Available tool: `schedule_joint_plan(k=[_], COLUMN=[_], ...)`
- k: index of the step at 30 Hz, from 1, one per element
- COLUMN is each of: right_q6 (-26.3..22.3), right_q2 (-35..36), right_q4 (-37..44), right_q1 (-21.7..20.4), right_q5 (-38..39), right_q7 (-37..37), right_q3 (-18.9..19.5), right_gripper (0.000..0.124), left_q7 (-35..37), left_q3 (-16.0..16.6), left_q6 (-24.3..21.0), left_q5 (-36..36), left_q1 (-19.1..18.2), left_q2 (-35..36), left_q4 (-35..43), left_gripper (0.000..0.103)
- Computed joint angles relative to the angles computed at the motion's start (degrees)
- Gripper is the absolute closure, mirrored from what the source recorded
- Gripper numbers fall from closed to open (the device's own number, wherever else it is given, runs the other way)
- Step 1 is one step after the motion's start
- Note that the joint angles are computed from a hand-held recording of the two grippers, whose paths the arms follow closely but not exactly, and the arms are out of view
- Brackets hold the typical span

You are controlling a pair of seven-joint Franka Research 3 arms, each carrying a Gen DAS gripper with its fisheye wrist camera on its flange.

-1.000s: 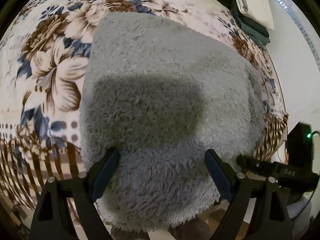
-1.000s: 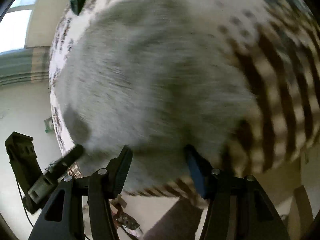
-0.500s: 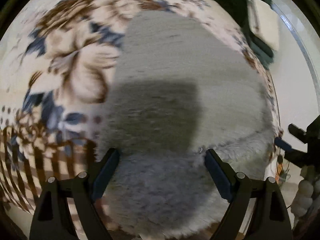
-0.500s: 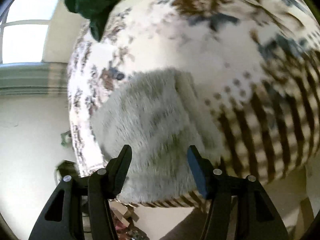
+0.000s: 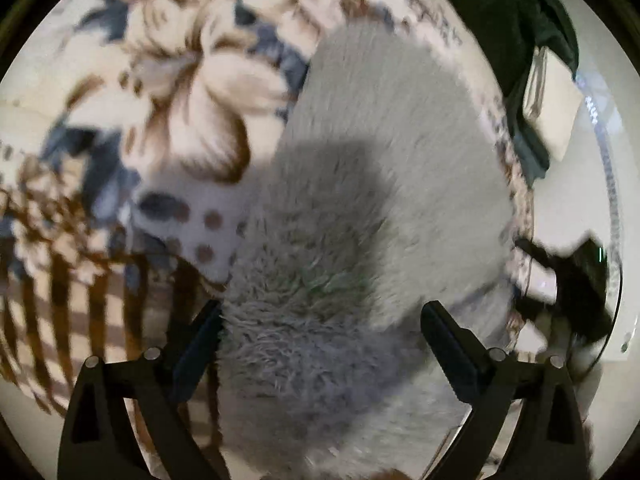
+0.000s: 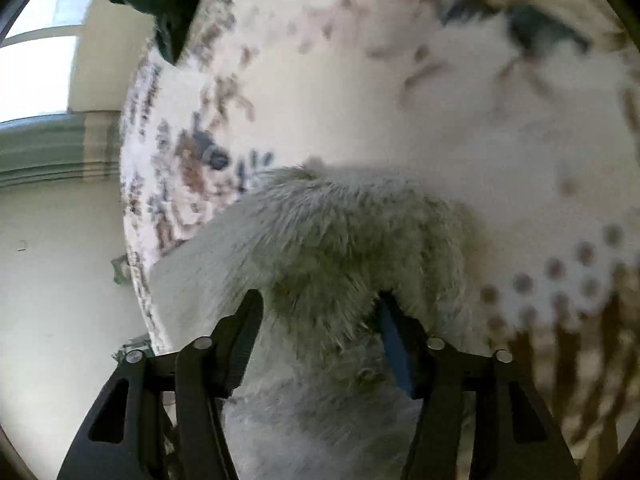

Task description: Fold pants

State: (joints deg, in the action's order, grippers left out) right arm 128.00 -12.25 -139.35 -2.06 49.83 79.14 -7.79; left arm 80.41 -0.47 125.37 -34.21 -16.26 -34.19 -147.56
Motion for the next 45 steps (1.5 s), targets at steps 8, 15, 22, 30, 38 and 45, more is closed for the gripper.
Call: schedule_joint_plan(k=[8,15,22,30,38,45], right_q6=[-3.5,-2.7,-4.0,2.6,3.7,7.7], right_q2=[-12.9,-16.3,-16.2,-32.2,-22.3,-28.0], right_q4=[-15.3,-21.1,-22.3,-27.6,-21.8,-28.1], right_q1=[-4.6,-3.8,-4.4,-8.1,-1.9,-2.9], right_q5=[-9.6,10.4,12.2,-1.7,-3.0,-1.4], right_q7=[13.1,3.1,4.2,24.3,28.2,32.2], right_q3=[-0.7,-7.1,-3.6,1.7,-1.2,-1.3], right_gripper=[0.061,0.034,0.032,0.035,0.081,0.113], left_q7=[0.7,3.1,0.0,6.0,6.6,3.2], left_q3=[1.5,1.1,-2.2,-10.1,-16.2,-17.3], left_q6=[1.9,3.2,1.8,-8.1,-24.1,-24.8], left_q5=[-0.5,-2.9,1.0,17.0,21.0,21.5], left_q1=[0.9,1.1,3.3,-0.8,-3.0,-1.0], left_q2=[1.7,5.2,8.7,27.8,55.1,59.0], left_q4=[1.0,1.7,7.4,35.2,62.6,63.4], left_gripper=[0.004,0.004,0.004,0.004,0.004,0.003])
